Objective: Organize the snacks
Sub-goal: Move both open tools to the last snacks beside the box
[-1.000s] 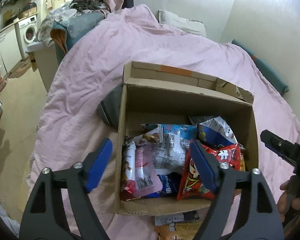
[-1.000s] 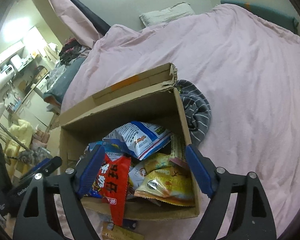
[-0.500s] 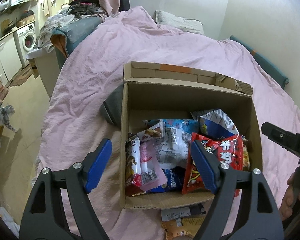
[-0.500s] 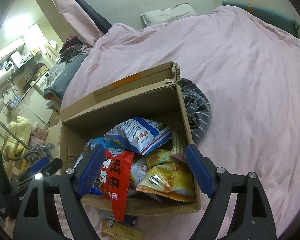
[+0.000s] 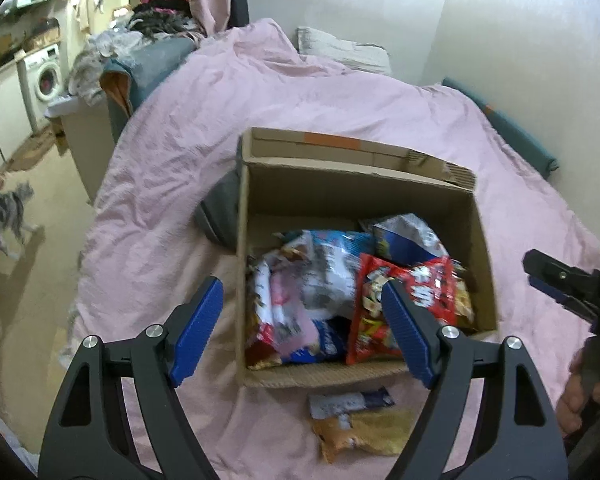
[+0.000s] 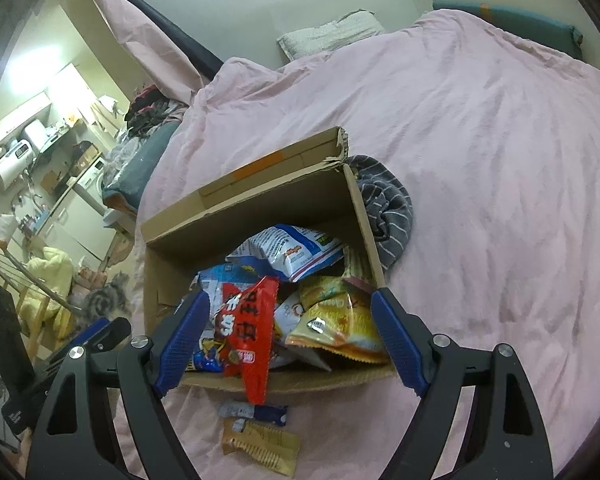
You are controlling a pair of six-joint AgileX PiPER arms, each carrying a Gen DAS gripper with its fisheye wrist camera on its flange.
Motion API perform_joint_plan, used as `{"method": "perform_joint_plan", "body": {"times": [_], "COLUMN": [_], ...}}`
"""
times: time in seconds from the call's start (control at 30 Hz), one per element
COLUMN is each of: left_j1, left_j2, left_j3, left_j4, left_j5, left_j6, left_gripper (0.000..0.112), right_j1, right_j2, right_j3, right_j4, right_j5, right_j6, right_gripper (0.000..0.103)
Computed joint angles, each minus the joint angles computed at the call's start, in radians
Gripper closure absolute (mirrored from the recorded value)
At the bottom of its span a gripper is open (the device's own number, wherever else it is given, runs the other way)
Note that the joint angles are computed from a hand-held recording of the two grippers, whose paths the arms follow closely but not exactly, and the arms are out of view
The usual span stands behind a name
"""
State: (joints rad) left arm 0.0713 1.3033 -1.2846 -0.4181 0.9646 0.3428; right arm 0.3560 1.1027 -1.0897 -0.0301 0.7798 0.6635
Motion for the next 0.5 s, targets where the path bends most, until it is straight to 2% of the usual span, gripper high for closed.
{"method": "perform_joint_plan", "body": {"times": [0.07, 0.13, 0.2, 0.5], "left_j1": [0.006, 0.01, 0.023, 0.057], "left_j2": [-0.024, -0.046, -0.068, -0.133], "left_j3": [0.017, 0.031, 0.048, 0.108], "left_j4": [0.0, 0.008, 0.001, 0.048], "left_j5": [0.0, 0.004, 0.011, 0.069], "left_j6": [0.006, 0.007, 0.019, 0.025], "left_gripper": [0.032, 0.023, 0.02, 0.019], "right_j1": [0.019, 0.038, 0.057, 0.189], "right_j2": [-0.011, -0.027, -0.039, -0.064], "right_j3": [0.006, 0.021, 0.032, 0.079], "right_j4": [-0.018, -0.029, -0.041, -0.121], "right_j5": [0.007, 0.014, 0.018, 0.044], "right_j6": [0.024, 0.051, 0.076, 0.208], "right_gripper": [0.018, 0.018, 0.018, 0.018]}}
